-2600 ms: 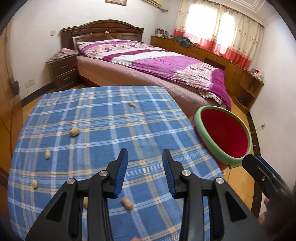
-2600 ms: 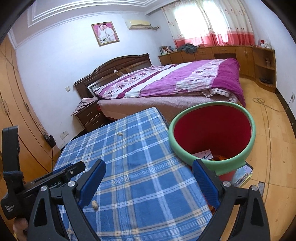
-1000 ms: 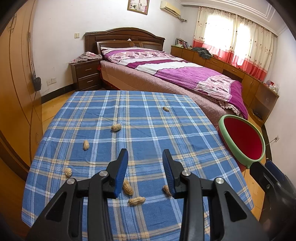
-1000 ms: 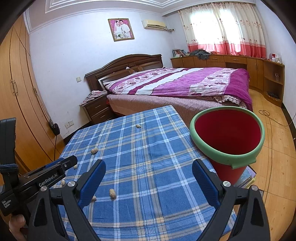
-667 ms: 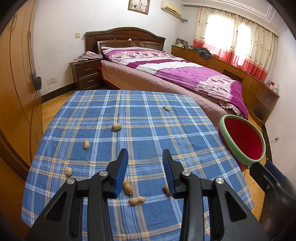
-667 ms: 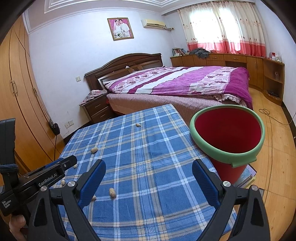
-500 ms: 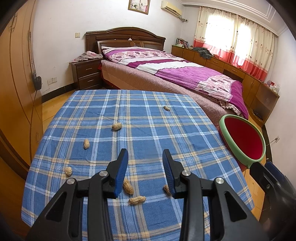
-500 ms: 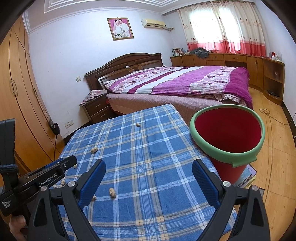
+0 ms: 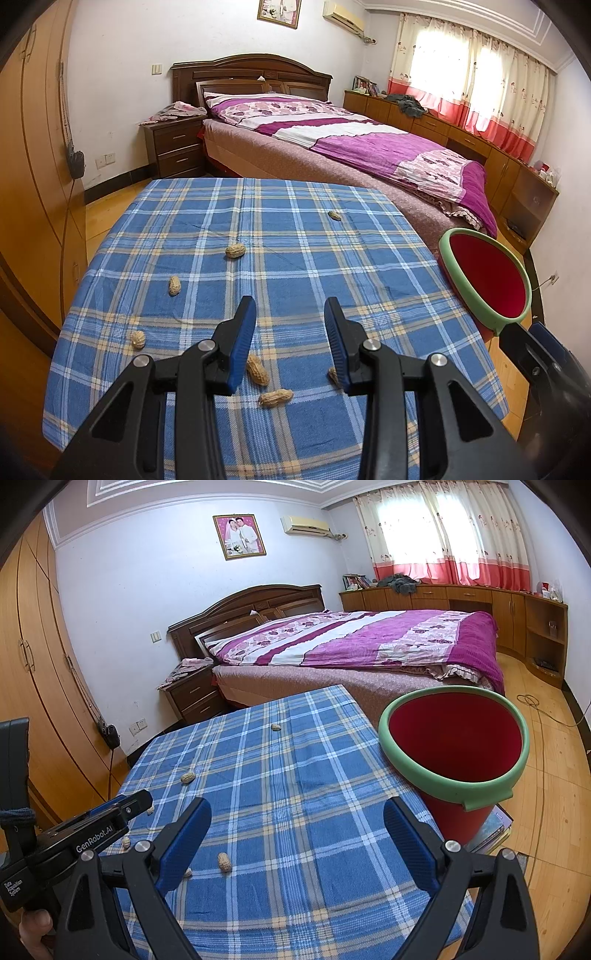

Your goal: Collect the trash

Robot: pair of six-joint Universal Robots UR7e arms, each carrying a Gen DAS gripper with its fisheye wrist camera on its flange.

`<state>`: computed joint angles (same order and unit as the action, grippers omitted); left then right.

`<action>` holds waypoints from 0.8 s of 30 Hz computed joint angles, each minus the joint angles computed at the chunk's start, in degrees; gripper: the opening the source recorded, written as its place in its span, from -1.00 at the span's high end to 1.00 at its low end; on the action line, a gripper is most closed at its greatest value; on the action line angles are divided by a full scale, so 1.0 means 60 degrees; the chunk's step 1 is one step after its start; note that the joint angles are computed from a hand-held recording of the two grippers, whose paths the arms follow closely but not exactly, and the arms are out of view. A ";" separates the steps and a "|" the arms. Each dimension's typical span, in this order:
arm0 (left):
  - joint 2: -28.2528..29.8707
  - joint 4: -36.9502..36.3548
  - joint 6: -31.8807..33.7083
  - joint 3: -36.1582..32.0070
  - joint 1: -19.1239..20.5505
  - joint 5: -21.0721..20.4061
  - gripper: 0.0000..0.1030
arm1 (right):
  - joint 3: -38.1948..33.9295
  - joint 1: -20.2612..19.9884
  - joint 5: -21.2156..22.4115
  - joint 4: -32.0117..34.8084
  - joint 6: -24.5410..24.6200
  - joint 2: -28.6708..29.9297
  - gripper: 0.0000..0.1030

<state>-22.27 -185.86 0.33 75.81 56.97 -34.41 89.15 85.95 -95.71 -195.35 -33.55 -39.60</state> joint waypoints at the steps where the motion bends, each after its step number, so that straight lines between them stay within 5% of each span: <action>1: 0.0000 0.0000 0.0000 0.0000 0.0000 0.0000 0.25 | 0.0000 0.0000 0.0000 0.0000 0.0000 0.0000 -0.87; 24: 0.0037 -0.0493 0.0353 0.0031 0.0019 0.0263 0.25 | -0.0003 0.0007 -0.0014 0.0010 0.0007 -0.0003 -0.87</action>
<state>-22.05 -188.82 2.44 76.00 57.08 -32.83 89.13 85.99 -95.79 -195.29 -33.51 -39.62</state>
